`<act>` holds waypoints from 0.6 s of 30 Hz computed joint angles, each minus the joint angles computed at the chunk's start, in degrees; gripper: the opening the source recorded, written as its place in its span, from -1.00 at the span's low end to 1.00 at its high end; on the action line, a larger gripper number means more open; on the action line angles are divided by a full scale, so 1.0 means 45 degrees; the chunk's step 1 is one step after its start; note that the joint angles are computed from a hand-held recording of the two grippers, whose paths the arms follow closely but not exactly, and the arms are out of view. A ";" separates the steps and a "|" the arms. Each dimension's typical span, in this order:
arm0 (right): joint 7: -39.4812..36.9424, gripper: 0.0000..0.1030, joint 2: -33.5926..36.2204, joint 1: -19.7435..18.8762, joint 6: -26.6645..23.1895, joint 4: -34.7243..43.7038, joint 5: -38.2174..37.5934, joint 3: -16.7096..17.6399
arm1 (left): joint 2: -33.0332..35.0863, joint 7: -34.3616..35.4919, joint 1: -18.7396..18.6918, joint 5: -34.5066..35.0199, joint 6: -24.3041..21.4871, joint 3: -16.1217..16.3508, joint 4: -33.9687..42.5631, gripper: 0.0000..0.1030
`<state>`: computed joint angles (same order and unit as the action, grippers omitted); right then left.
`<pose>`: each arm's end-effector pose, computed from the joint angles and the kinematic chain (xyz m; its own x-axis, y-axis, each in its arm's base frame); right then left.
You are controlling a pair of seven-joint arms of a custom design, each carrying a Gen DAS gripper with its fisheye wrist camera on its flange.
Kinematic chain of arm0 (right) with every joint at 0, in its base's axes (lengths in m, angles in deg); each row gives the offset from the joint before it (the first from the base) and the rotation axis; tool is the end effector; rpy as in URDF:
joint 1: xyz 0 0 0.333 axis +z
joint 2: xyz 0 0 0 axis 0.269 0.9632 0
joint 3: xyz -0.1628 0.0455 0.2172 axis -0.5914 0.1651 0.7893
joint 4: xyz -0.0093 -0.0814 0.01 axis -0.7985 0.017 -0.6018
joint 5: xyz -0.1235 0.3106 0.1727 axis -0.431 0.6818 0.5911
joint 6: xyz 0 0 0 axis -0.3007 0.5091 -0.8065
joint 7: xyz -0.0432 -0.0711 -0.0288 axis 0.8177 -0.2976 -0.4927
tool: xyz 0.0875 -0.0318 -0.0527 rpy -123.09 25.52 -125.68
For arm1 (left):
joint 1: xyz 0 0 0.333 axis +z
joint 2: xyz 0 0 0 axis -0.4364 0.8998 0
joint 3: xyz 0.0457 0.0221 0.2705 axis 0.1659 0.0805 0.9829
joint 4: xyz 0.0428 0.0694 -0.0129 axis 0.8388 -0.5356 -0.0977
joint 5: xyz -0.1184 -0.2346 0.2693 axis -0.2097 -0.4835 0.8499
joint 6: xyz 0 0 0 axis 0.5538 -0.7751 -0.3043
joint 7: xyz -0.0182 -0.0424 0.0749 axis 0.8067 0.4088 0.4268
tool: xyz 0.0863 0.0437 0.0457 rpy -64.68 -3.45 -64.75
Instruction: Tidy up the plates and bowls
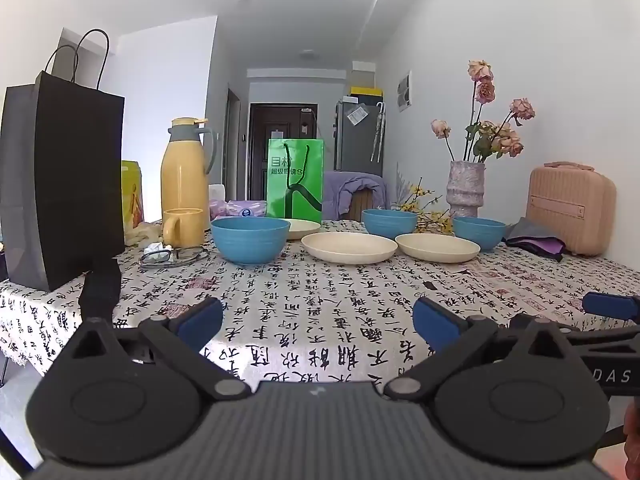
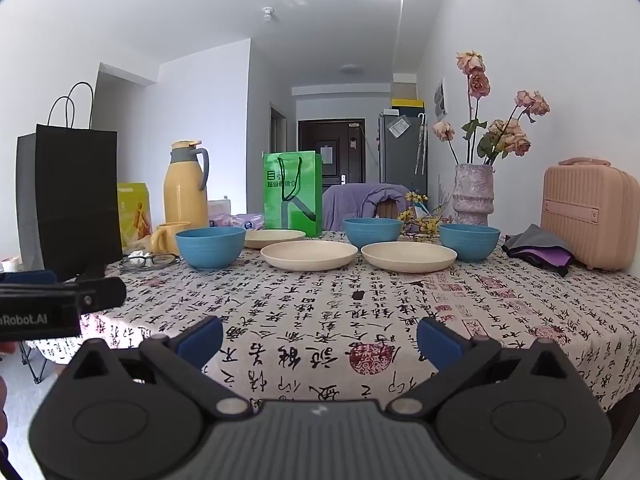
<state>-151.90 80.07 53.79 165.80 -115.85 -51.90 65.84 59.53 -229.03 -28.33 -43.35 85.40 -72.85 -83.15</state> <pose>0.6349 0.3187 0.2762 -0.3939 -0.9188 -0.0272 -0.1965 0.1131 -0.9739 0.7553 -0.1913 0.2947 -0.5619 -0.8271 0.0124 -0.1794 0.1072 -0.9779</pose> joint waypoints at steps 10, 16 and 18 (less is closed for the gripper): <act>0.0035 1.00 0.0086 -0.0234 0.0512 0.0194 0.0398 -0.0073 | 0.0262 -0.0355 -0.0068 0.0148 -0.0217 -0.0020 0.0493 1.00; 0.0248 1.00 0.0007 -0.0209 0.0467 0.0016 0.0267 -0.0086 | 0.0037 0.0263 0.0087 -0.0295 0.0124 -0.0295 0.0050 1.00; 0.0144 1.00 0.0047 -0.0291 0.0584 0.0108 0.0320 -0.0046 | 0.0096 0.0405 0.0022 -0.0357 0.0140 -0.0298 0.0180 1.00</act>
<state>-151.25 80.28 52.48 168.42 -115.36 -50.46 65.64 59.96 -227.21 -28.23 -44.96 86.03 -74.19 -82.34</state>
